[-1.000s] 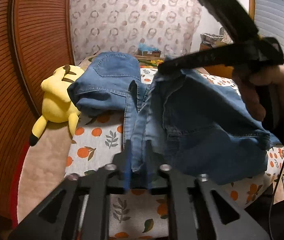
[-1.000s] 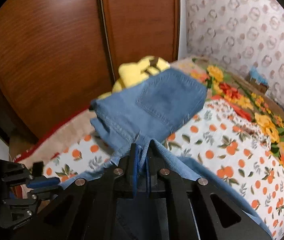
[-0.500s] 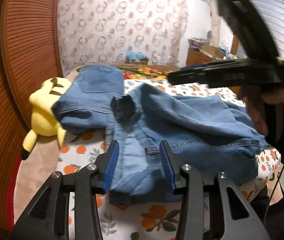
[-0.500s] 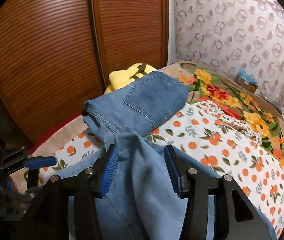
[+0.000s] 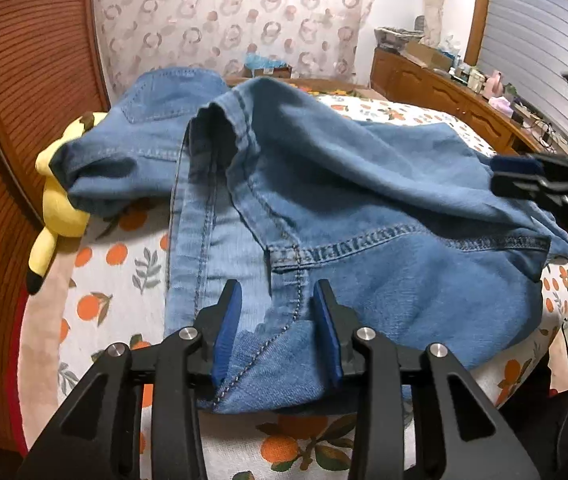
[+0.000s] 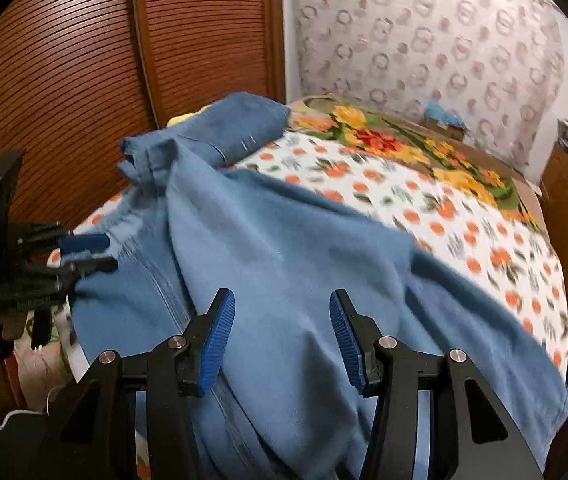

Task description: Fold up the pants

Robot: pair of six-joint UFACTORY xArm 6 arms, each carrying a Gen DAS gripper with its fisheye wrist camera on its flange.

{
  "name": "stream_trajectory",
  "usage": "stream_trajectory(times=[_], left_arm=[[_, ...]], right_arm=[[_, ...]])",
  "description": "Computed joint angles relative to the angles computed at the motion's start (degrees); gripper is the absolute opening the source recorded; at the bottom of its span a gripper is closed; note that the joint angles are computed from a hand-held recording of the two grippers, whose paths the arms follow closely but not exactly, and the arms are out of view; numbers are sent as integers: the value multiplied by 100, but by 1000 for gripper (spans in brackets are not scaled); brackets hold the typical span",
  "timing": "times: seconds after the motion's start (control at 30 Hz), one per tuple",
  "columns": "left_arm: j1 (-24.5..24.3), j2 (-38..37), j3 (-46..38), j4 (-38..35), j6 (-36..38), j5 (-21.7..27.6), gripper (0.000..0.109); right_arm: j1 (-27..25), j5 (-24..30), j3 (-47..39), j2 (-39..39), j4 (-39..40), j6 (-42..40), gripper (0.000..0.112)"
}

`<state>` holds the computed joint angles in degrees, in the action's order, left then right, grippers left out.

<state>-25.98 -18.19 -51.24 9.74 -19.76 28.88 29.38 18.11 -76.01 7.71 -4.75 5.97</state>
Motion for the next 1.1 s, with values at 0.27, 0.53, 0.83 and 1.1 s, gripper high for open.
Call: stream_trajectory(times=[0.27, 0.53, 0.83, 1.1], left_arm=[[-25, 6, 16, -490, 256, -181, 38], [-23, 421, -331, -804, 447, -179, 36], [-60, 209, -192, -705, 441, -187, 18], [103, -1143, 248, -329, 135, -260, 18]], right_arm=[[-72, -328, 1110, -809, -58, 413, 52], [-104, -587, 1575, -1065, 287, 445, 52], [-147, -645, 1638, -1087, 693, 138, 52], [-168, -717, 1743, -1176, 763, 42, 52]])
